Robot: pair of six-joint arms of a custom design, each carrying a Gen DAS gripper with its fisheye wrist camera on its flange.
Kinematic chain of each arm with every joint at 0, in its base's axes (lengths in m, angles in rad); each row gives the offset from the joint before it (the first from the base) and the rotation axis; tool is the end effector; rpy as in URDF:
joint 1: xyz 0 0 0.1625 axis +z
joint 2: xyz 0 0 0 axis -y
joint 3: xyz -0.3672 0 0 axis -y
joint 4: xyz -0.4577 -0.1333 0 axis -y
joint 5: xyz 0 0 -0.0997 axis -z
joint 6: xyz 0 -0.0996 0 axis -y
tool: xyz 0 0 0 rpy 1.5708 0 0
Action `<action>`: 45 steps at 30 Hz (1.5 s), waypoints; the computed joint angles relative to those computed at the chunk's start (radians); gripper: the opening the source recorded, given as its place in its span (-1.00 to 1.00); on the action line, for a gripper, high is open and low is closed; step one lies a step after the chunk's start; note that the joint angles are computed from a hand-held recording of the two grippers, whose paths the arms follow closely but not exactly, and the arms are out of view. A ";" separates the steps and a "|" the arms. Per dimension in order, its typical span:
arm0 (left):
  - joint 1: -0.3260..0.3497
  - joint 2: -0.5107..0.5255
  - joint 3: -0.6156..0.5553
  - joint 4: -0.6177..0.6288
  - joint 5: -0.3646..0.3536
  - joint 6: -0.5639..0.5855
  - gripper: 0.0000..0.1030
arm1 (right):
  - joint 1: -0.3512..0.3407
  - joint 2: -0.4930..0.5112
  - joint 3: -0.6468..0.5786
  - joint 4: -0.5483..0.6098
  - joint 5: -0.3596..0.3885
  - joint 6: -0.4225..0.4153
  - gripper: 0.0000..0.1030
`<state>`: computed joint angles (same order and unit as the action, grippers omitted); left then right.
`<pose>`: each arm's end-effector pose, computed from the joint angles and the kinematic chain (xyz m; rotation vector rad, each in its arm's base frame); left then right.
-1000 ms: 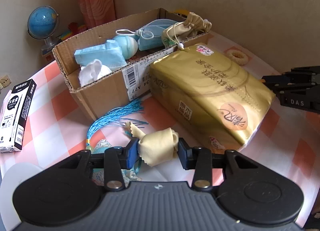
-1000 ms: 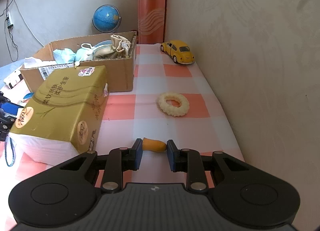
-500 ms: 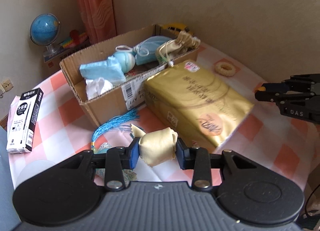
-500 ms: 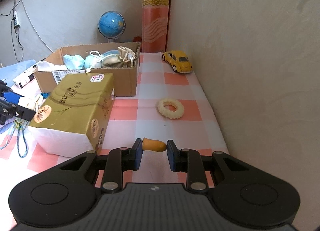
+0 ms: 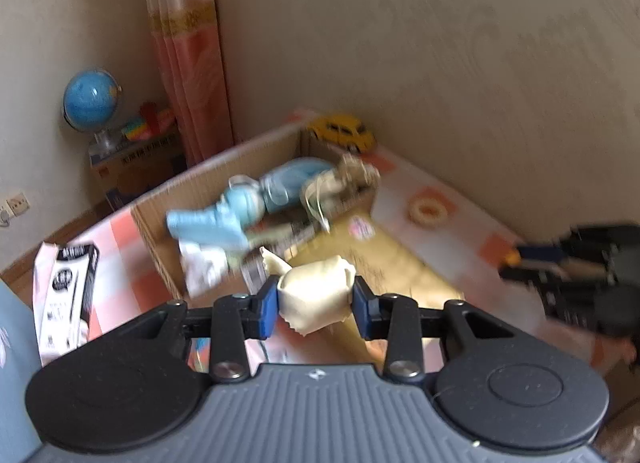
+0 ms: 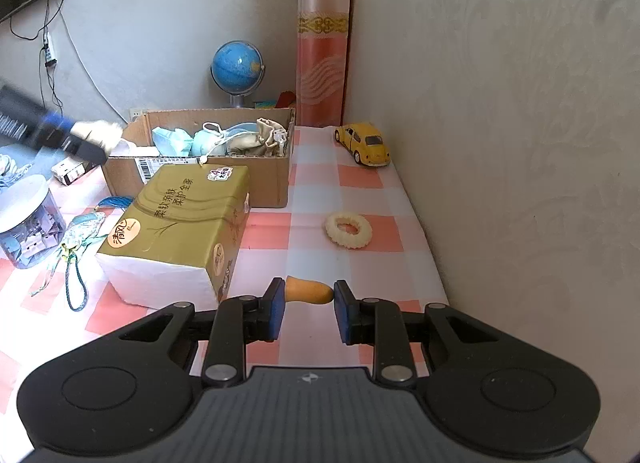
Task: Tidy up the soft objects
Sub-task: 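Carry the beige cloth into the box and open the left gripper while the right holds the orange piece, then carry the orange rubber piece to the box with the right gripper and release it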
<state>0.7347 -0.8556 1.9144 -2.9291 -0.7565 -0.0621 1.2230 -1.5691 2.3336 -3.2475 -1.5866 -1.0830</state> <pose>-0.2928 -0.5418 0.0048 0.7670 2.2989 -0.7815 -0.0366 -0.4874 0.2308 0.8502 -2.2336 0.8727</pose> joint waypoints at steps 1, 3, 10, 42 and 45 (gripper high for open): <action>0.006 0.012 -0.021 -0.009 0.001 0.014 -0.30 | -0.001 -0.003 0.002 0.001 0.002 -0.001 -0.41; 0.019 0.039 -0.068 -0.022 0.002 0.034 -0.30 | -0.004 -0.017 0.008 0.010 0.011 0.000 -0.41; 0.067 0.135 -0.208 -0.030 -0.001 0.073 -0.28 | -0.009 -0.033 0.012 0.015 0.018 0.002 -0.41; -0.166 0.069 0.197 -0.221 0.299 -0.463 0.99 | 0.125 -0.005 -0.066 0.159 0.023 -0.044 -0.41; -0.173 0.061 0.214 -0.152 0.341 -0.525 0.99 | 0.168 0.046 -0.105 0.163 0.002 -0.040 -0.41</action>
